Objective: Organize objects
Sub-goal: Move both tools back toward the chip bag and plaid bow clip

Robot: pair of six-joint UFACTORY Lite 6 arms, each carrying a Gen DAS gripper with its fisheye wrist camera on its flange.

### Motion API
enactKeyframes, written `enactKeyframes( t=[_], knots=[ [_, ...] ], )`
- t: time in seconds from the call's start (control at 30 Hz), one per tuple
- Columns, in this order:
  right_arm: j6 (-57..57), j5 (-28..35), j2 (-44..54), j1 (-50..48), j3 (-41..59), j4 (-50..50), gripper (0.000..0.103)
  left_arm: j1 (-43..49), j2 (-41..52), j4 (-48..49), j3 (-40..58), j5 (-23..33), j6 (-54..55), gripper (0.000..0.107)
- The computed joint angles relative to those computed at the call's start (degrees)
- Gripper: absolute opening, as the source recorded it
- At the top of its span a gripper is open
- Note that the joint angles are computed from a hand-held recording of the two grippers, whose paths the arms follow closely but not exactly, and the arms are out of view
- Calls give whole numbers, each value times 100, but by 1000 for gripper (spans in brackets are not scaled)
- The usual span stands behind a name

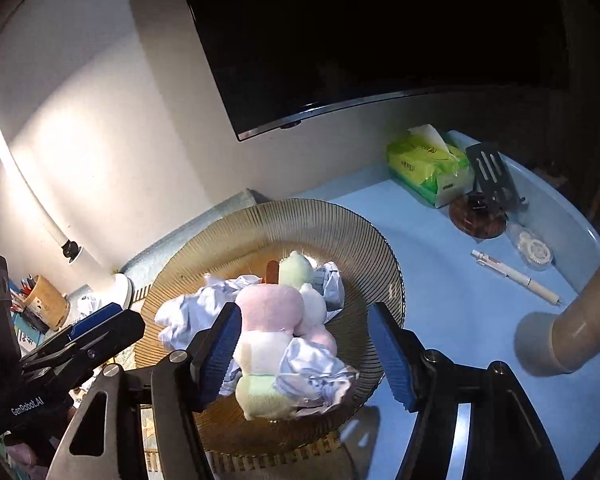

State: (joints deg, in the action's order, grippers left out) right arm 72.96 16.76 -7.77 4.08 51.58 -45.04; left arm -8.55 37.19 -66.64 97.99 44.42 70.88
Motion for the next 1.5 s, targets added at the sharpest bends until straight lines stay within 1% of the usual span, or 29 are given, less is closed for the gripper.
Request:
enactKeyframes(
  t=[0.1, 0.23, 0.27, 0.37, 0.43, 0.47, 0.53, 0.6, 0.7, 0.77, 0.8, 0.83, 0.9, 0.97, 1.0, 1.07, 1.13, 1.17, 1.2, 1.23, 1.27, 1.3, 1.33, 1.37, 1.4, 1.47, 1.5],
  knots=[
    [217, 148, -323, 471, -106, -62, 65, 464, -746, -271, -860, 202, 577, 89],
    [729, 738, -419, 1588, 112, -540, 67, 1360, -1785, -520, -1876, 420, 1257, 89],
    [826, 881, -402, 1864, 180, -649, 67, 1648, -2050, -596, -2109, 479, 1477, 90],
    [1174, 1236, -237, 2650, 454, -984, 67, 2654, -2686, -856, -2620, 675, 2052, 102],
    [1471, 1266, -61, 3051, 613, -1167, 67, 3369, -2931, -1055, -2845, 768, 2371, 102],
    [1673, 1289, 100, 3251, 715, -1288, 67, 3657, -2950, -1107, -2876, 686, 2436, 102],
    [2106, 1232, 490, 3565, 845, -1544, 67, 4214, -2800, -1167, -2902, 474, 2558, 102],
    [2721, 969, 998, 3732, 878, -1923, 68, 4609, -2355, -1378, -2924, 283, 2945, 102],
    [3787, 653, 2034, 3916, 1064, -2726, 68, 4852, -1418, -1581, -2809, -237, 3484, 100],
    [4638, 425, 2665, 3980, 1202, -3596, 68, 4993, -789, -1436, -2549, -311, 3543, 100],
    [4898, 432, 2900, 4047, 1286, -3935, 68, 5013, -573, -1453, -2468, -353, 3597, 100],
    [4918, 556, 3118, 4138, 1401, -4039, 68, 5046, -425, -1556, -2406, -406, 3715, 100],
    [4444, 772, 3514, 4258, 1735, -3753, 68, 5036, -272, -1817, -2316, -504, 3895, 100],
    [3742, 875, 3801, 4292, 2070, -3203, 68, 5049, -140, -1994, -2233, -555, 4074, 100],
    [3626, 903, 3864, 4283, 2145, -3118, 68, 5032, -92, -2034, -2218, -621, 4097, 100],
    [3549, 848, 3900, 4222, 2180, -3032, 68, 5032, -50, -1876, -2176, -618, 3955, 100],
    [3671, 804, 3840, 4209, 2130, -3157, 68, 5052, -254, -2236, -2474, -616, 4417, 100],
    [3529, 855, 3875, 4234, 2222, -2965, 68, 5072, -321, -2360, -2573, -563, 4588, 101],
    [3349, 775, 3946, 4228, 2373, -2665, 68, 5095, -348, -2408, -2611, -513, 4659, 101],
    [3163, 456, 4025, 4173, 2530, -2302, 68, 5108, -354, -2417, -2623, -501, 4655, 101],
    [2739, 72, 4201, 4103, 2806, -1703, 68, 5117, -301, -2333, -2550, -497, 4530, 101],
    [2321, -72, 4480, 4108, 3189, -1103, 68, 5135, -219, -2172, -2432, -479, 4311, 101],
    [1889, 24, 4867, 4145, 3714, -503, 68, 5164, -132, -1998, -2308, -433, 4068, 101],
    [1400, 290, 5253, 4213, 4313, 96, 68, 5216, -44, -1849, -2183, -339, 3864, 101],
    [1074, 509, 5616, 4265, 4913, 490, 68, 5288, 23, -1738, -2089, -192, 3726, 101],
    [844, 1063, 6292, 4384, 6060, 808, 68, 5427, 162, -1571, -1905, 117, 3505, 101],
    [658, 1360, 6641, 4410, 6660, 1045, 68, 5461, 205, -1548, -1854, 169, 3431, 101]
  ],
)
